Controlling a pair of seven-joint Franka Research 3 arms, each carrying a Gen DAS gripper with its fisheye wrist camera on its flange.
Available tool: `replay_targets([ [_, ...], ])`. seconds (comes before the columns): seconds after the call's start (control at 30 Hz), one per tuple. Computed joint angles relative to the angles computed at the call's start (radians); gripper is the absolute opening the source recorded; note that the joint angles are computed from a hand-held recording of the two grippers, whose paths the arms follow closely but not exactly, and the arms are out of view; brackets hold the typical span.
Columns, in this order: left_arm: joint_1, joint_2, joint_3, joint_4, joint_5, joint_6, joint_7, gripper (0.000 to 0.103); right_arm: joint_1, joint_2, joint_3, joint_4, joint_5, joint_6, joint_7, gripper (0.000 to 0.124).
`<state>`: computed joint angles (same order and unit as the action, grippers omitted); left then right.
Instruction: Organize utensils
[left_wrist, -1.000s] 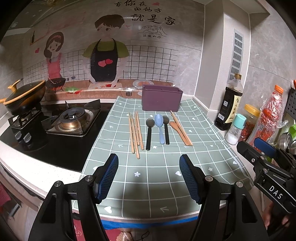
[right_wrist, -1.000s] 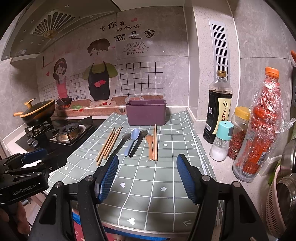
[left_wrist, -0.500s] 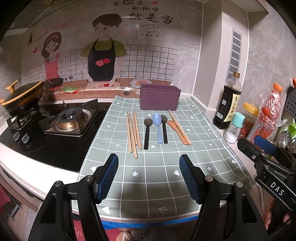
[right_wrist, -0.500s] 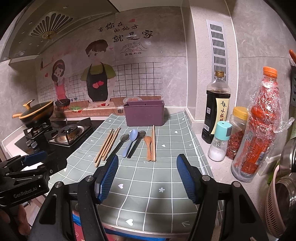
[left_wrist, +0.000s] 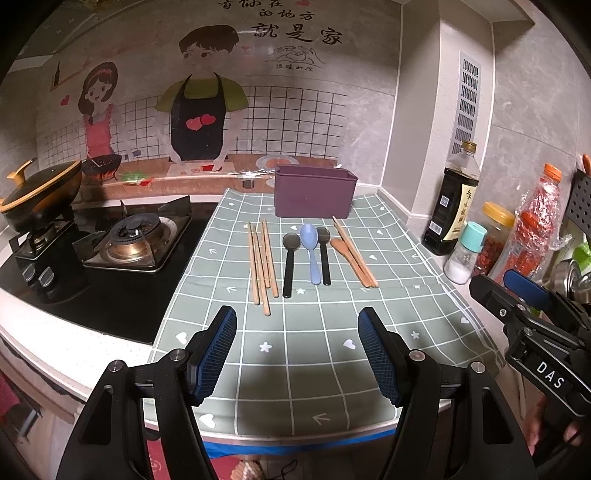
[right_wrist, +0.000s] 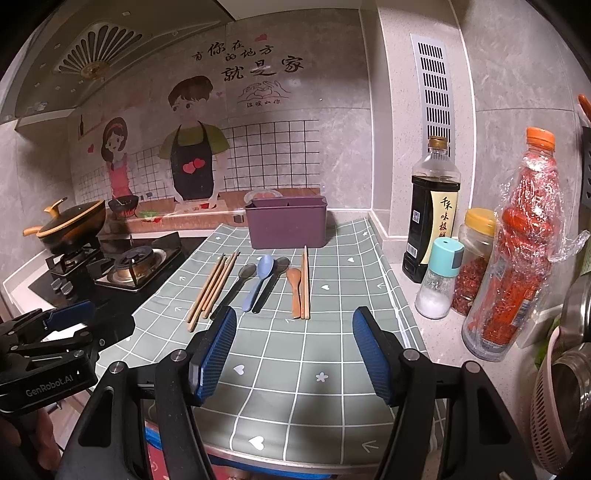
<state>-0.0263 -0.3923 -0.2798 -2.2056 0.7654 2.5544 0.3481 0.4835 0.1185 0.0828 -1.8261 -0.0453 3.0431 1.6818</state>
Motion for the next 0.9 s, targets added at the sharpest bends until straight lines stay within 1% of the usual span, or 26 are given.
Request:
replay_targets([
  [0.53,0.000,-0.004,0.005,-0.008,-0.006,0.009,0.006,0.068,-0.001,0.002,0.001,0.003,0.010,-0.001,-0.012,0.063],
  [0.9,0.005,-0.003,0.010,-0.014,-0.017,0.017,0.015,0.068,0.009,0.017,-0.015,0.018,-0.018,0.000,0.013,0.063],
])
